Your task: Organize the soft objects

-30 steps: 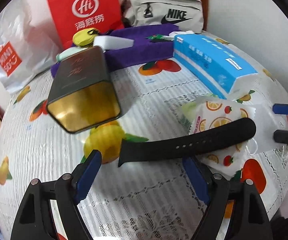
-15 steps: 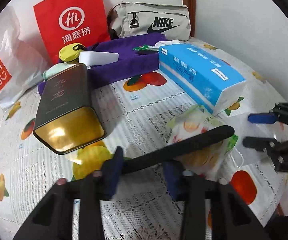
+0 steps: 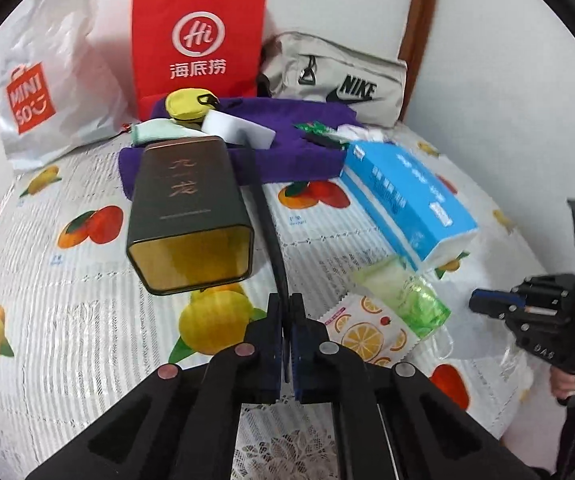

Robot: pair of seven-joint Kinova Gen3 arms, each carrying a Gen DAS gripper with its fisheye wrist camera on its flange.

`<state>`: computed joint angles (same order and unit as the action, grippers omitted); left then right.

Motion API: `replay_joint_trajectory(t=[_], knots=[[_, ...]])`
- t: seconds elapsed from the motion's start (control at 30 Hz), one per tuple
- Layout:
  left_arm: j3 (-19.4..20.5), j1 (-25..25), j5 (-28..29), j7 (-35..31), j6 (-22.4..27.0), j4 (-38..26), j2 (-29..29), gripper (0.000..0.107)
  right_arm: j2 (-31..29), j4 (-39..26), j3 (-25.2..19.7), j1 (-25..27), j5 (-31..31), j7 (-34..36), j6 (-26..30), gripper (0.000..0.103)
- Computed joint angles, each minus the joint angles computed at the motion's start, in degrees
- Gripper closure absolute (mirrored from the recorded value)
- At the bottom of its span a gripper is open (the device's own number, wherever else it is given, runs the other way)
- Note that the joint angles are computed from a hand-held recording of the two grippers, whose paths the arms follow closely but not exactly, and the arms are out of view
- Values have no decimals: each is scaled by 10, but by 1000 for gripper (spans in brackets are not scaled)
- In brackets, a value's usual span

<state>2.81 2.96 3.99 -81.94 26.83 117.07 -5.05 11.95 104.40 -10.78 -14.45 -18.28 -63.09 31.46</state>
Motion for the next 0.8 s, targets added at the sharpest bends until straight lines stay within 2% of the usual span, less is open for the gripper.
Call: replay_joint_trajectory(t=[0.07,0.13,0.23,0.37,0.4,0.43,0.47,0.5,0.57,0.63,0.8], knots=[[12,-22,15,-11,-1,5,-8,103,-3,0,-2,6,-10,6,4,99],[30,-39,-3,15,-3,8,-17,103,-7,1,-2,7,-16,9,4,99],[4,-10,-19,39,-1,11,-28,103,-10,0,-2,13,-27,20,13,98],[15,-15,-46,69,7,13,-39,103,-10,2,-8,29,-63,62,26,96],[16,-15,-48,73,8,14,-39,103,-8,3,-10,35,-77,77,30,87],[17,-15,-50,76,9,13,-39,103,-7,4,-11,39,-88,89,33,67],[18,-15,-53,79,12,14,-40,103,-6,5,-13,43,-101,102,33,55],[20,-15,-57,84,13,14,-40,103,-7,11,-12,42,-106,106,25,38],[21,-13,-60,88,16,14,-40,103,-14,24,-13,41,-119,119,2,33],[20,-11,-61,88,18,14,-40,103,-12,22,-10,36,-116,117,5,22],[26,-9,-70,101,23,11,-37,103,15,5,-6,16,-92,90,23,20]])
